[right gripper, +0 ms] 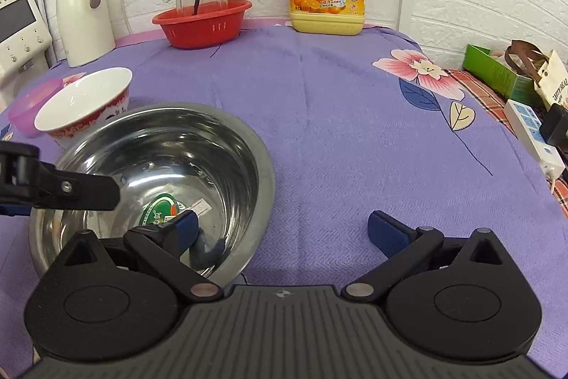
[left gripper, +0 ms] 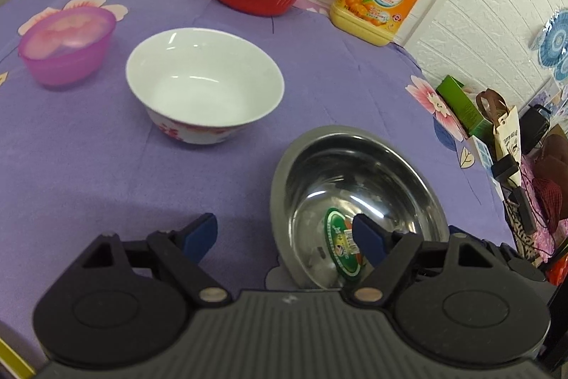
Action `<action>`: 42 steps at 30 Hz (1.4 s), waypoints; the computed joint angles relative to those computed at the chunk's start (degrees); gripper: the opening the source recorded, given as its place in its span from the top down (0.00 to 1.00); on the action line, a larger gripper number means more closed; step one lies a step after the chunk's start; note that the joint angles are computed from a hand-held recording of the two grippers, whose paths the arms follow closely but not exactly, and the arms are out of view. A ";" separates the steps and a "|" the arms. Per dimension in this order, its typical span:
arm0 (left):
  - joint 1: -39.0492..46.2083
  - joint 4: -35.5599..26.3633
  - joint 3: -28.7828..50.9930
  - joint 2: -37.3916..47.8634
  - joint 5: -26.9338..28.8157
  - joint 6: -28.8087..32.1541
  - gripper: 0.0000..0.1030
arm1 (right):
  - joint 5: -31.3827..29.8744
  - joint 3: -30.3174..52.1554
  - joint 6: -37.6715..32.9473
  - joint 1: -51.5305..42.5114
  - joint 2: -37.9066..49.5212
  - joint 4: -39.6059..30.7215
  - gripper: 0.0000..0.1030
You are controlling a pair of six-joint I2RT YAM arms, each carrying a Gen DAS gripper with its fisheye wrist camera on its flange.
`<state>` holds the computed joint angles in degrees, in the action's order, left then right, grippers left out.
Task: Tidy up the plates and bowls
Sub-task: 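Move the left gripper to the steel bowl's rim, then close the left gripper on the steel bowl's rim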
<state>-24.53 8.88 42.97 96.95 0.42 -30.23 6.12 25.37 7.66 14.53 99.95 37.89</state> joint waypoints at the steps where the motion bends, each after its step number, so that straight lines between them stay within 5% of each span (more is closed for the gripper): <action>1: -0.23 0.39 0.13 0.31 -0.37 0.16 0.23 | 0.19 0.46 0.25 0.10 -0.45 -1.51 0.00; 9: -1.14 2.56 0.86 2.19 -2.80 0.41 0.23 | -5.36 -1.17 4.01 -0.62 -1.30 1.50 0.00; 23: -4.11 3.71 1.39 3.75 -8.03 2.06 0.23 | -3.46 -1.47 2.53 1.07 -0.09 3.73 0.00; 26: -4.41 4.92 1.00 4.02 -8.14 3.77 0.29 | -2.88 -1.62 1.23 1.70 0.19 4.25 0.00; 27: -4.48 5.72 0.65 4.06 -7.54 4.75 0.44 | -2.25 -1.69 0.39 2.29 0.23 4.36 0.00; 29: -4.98 5.55 0.50 3.76 -6.76 6.88 0.57 | -1.28 -2.10 -0.91 3.81 -0.22 4.59 0.00; 31: -5.00 4.35 -0.26 2.14 -5.46 6.98 0.66 | -2.11 -2.58 -0.75 4.61 -1.96 3.25 0.02; 42: -9.83 -4.42 -16.16 -23.82 -7.91 7.65 0.67 | 8.00 -14.49 5.44 18.74 -23.40 -4.89 0.08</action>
